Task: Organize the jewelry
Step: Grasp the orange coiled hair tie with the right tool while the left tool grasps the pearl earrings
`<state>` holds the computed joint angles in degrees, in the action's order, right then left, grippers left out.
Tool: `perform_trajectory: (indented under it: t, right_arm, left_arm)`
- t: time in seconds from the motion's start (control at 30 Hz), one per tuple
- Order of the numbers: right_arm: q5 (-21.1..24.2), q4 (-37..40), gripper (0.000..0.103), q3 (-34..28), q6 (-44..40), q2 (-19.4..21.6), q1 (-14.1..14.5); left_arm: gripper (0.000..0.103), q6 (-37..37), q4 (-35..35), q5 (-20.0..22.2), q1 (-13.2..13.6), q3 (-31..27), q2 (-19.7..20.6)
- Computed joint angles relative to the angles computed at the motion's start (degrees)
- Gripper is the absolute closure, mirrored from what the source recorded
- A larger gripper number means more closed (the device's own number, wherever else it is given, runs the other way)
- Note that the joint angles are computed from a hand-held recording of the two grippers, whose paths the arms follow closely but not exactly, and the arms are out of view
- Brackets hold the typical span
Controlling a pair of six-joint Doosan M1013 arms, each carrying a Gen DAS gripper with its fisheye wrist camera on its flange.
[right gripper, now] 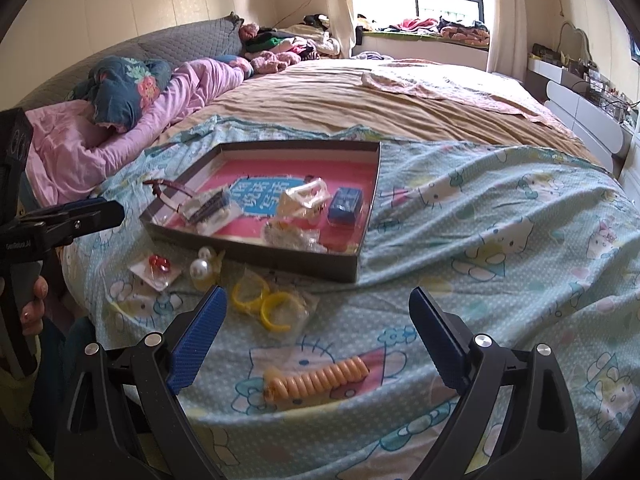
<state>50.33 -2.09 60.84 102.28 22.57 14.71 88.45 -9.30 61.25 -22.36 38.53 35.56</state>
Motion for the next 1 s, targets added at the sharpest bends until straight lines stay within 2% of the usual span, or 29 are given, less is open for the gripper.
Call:
perform_trajectory:
  t: [0.8, 0.93, 1.0]
  right_arm:
    - [1.9, 3.6, 0.011, 3.7, -4.5, -0.2, -0.9]
    - [1.8, 4.4, 0.011, 4.4, -5.5, -0.2, -1.2]
    - [1.7, 4.2, 0.011, 4.6, -5.7, -0.3, -1.2]
  left_arm:
    - [0.010, 1.0, 2.6, 4.3, -1.9, -1.0, 2.1]
    - [0.010, 1.5, 3.3, 6.0, -2.2, -1.8, 3.0]
    - [0.014, 1.4, 3.2, 6.5, -2.3, -2.2, 3.4]
